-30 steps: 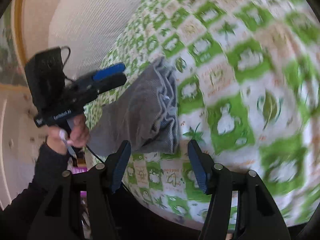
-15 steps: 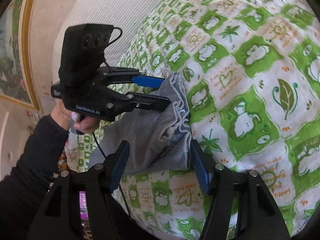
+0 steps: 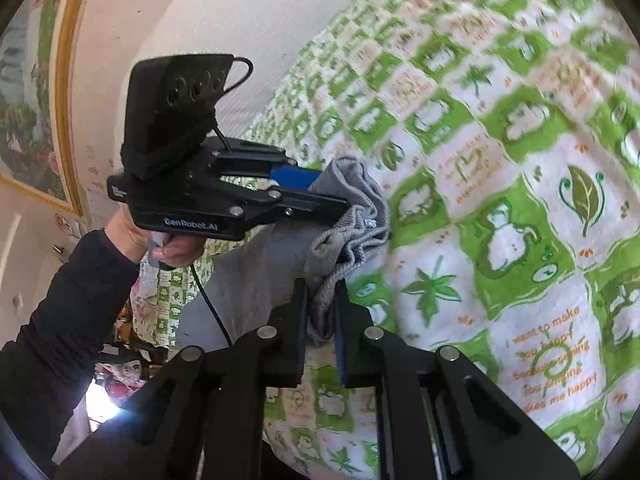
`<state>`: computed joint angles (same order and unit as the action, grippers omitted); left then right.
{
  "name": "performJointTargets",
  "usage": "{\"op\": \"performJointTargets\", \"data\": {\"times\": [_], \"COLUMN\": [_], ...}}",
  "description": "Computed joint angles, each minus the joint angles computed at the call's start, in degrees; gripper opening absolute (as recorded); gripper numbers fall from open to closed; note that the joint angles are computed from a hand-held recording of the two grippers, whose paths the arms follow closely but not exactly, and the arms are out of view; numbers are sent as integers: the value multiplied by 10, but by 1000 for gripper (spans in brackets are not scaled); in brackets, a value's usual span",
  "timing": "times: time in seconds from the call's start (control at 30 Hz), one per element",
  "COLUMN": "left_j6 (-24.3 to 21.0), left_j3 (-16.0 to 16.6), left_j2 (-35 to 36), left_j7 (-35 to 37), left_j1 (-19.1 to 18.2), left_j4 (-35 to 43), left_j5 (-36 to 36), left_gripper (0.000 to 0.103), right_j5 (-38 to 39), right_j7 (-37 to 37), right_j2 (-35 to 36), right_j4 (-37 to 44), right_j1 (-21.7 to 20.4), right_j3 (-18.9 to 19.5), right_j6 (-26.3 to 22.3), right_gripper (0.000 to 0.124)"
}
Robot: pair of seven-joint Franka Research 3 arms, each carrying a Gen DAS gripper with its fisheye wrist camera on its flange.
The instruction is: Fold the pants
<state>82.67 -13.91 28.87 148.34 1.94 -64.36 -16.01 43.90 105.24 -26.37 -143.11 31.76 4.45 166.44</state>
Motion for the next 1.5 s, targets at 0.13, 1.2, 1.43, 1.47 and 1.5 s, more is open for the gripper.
{"op": "performJointTargets", "data": {"times": [0.13, 1.2, 1.43, 1.47, 1.5], "left_j6": [22, 80, 101, 96, 93], "left_j3": [1, 149, 148, 147, 145], "left_j2": [-44, -205, -178, -173, -171], "left_j7": [18, 94, 81, 77, 76], "left_j1": [27, 208, 235, 240, 243], "left_j4": [-45, -261, -273, -269, -268], "left_j5": [-42, -251, -258, -263, -268], "left_gripper": [22, 21, 21, 21, 21], "right_j5": [-18, -112, -155, -154, -153], "right_j7": [6, -84, -54, -54, -54], "right_j2": [0, 326, 401, 406, 405], "right_j4": [12, 405, 476, 480, 480], "right_j1": [-2, 37, 42, 41, 40], "right_j3": [13, 92, 94, 95, 96], "right_j6": [10, -98, -140, -143, -142], "right_gripper": [13, 12, 12, 12, 12]}}
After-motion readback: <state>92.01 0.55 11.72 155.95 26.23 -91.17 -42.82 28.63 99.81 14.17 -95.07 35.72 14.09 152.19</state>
